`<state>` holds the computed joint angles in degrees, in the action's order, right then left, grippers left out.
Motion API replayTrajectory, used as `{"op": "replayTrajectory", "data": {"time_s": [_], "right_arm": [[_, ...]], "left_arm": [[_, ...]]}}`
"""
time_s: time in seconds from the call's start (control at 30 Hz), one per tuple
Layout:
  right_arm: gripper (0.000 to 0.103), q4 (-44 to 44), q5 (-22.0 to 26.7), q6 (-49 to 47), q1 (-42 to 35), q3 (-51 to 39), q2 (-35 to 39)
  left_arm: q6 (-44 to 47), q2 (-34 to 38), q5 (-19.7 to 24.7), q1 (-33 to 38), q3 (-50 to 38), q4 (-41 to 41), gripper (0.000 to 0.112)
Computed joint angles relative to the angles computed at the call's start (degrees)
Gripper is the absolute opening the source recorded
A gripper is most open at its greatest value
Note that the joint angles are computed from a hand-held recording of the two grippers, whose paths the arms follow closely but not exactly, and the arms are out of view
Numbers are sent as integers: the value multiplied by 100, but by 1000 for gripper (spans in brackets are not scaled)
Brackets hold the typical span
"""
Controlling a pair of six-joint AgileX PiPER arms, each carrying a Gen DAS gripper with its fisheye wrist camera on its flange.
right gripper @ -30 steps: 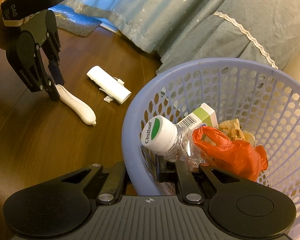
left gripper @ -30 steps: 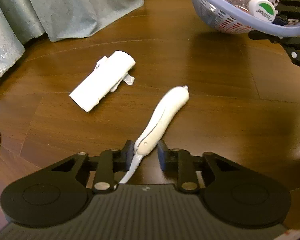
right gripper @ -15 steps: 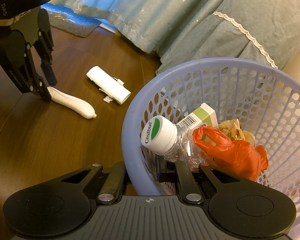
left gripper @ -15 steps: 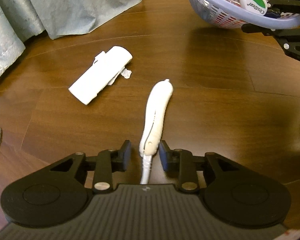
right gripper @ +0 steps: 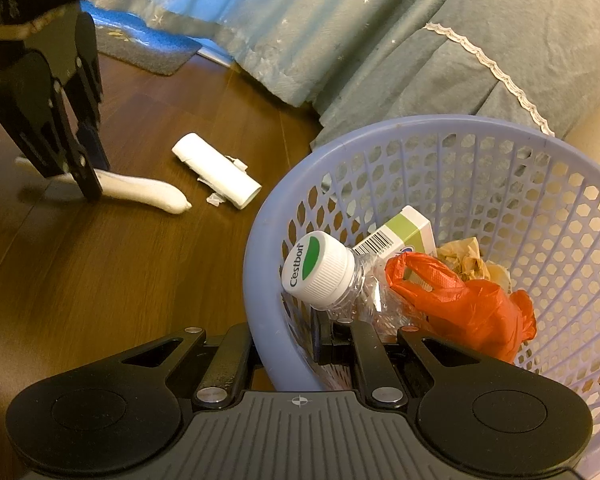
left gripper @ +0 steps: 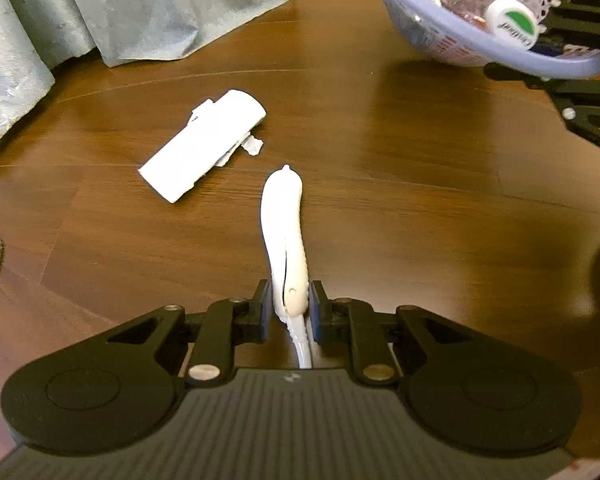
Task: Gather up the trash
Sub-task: 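Carry the white toothbrush with the left tool into the basket and release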
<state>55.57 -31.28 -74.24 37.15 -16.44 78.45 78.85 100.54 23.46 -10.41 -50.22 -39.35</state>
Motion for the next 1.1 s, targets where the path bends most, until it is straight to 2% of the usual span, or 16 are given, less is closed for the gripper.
{"op": "replayTrajectory", "data": {"time_s": [0.13,0.33,0.53,0.7,0.83,0.9,0.93,0.97,1.1], "right_arm": [[7,74,-15,-31,36,-14,3],[7,185,9,-136,56,-47,-15],[7,243,51,-228,60,-46,-63],[7,240,47,-196,74,-30,-85],[7,260,5,-157,140,-3,-89],[7,306,-18,-180,181,-16,-60],[7,332,-14,-202,192,-30,-53],[7,338,12,-220,174,-40,-68],[7,225,97,-111,52,-63,-124]], "left_arm": [[-216,-364,297,124,25,259,15],[-475,-950,989,293,-149,528,15],[-679,-1368,1921,221,-859,418,15],[-1145,-1222,2512,-464,-1931,577,15],[-1708,-493,2843,-1265,-3233,603,16],[-1902,-13,2858,-1654,-3871,491,21],[-1918,151,2742,-1786,-4039,450,36],[-2043,255,2600,-1884,-4157,531,40],[-2033,31,2324,-1491,-3789,133,38]]}}
